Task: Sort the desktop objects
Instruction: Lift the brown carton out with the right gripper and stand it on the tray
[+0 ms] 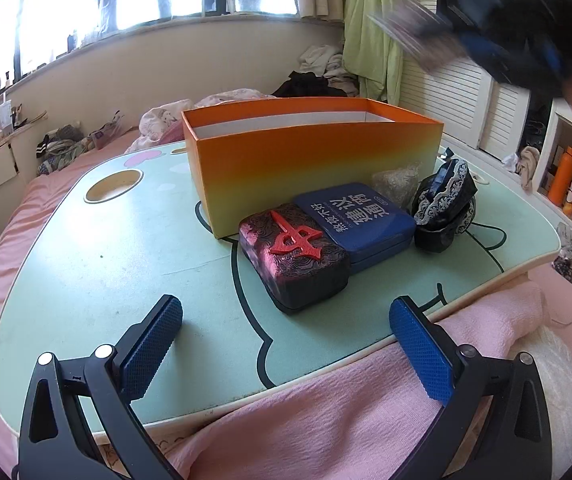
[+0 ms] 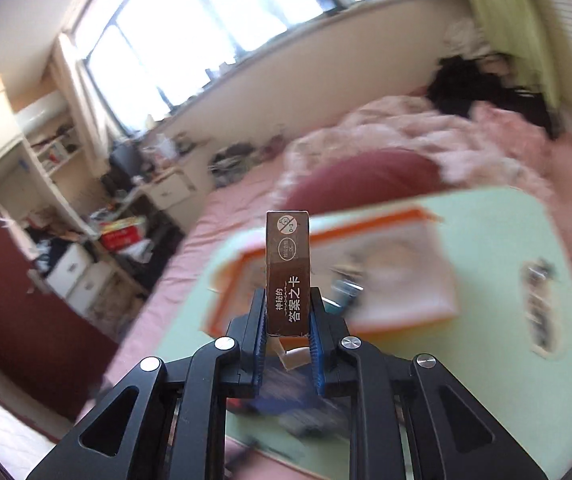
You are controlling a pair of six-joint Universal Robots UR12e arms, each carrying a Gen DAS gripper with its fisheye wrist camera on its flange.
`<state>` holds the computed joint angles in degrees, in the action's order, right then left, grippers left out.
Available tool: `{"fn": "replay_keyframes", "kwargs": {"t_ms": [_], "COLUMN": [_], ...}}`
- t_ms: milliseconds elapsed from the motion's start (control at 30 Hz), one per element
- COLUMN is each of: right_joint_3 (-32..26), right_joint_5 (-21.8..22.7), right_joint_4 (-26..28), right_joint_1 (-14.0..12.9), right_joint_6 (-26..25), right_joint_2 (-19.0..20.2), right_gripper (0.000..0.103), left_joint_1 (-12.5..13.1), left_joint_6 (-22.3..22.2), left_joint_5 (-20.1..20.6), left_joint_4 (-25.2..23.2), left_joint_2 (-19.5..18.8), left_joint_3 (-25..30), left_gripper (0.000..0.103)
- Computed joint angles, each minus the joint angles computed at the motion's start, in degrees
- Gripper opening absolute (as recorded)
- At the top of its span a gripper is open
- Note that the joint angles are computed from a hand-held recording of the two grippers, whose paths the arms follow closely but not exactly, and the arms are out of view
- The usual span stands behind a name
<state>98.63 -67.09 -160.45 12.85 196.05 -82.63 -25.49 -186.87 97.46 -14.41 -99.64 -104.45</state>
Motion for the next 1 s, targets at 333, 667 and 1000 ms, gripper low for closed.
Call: {"fn": "replay_keyframes", "kwargs": {"t_ms": [333, 667, 1000], "right_joint_3": [3.9, 9.1, 10.0], "right_joint_5": [6.1, -5.4, -24.9], "right_joint_4": [0.9, -4.1, -11.3], "right_joint_1": [-2.4, -1.3, 4.4], "right_joint_6": [2.2, -7.4, -15.2], "right_joint_2": [3.4, -0.8, 2.7], "right_gripper": [0.029, 0.07, 0.103], "left_joint_1": [0.0, 0.0, 0.0], "left_joint_6": [0.0, 0.0, 0.1], "left_joint_5": [0.0, 0.1, 0.1], "left_joint_4": [-0.1, -0.2, -0.4], "left_joint_2": [0.0, 0.0, -0.3], "left_joint_3": [0.1, 0.1, 0.5], "left_gripper": [0.103, 0.103, 0.103]}}
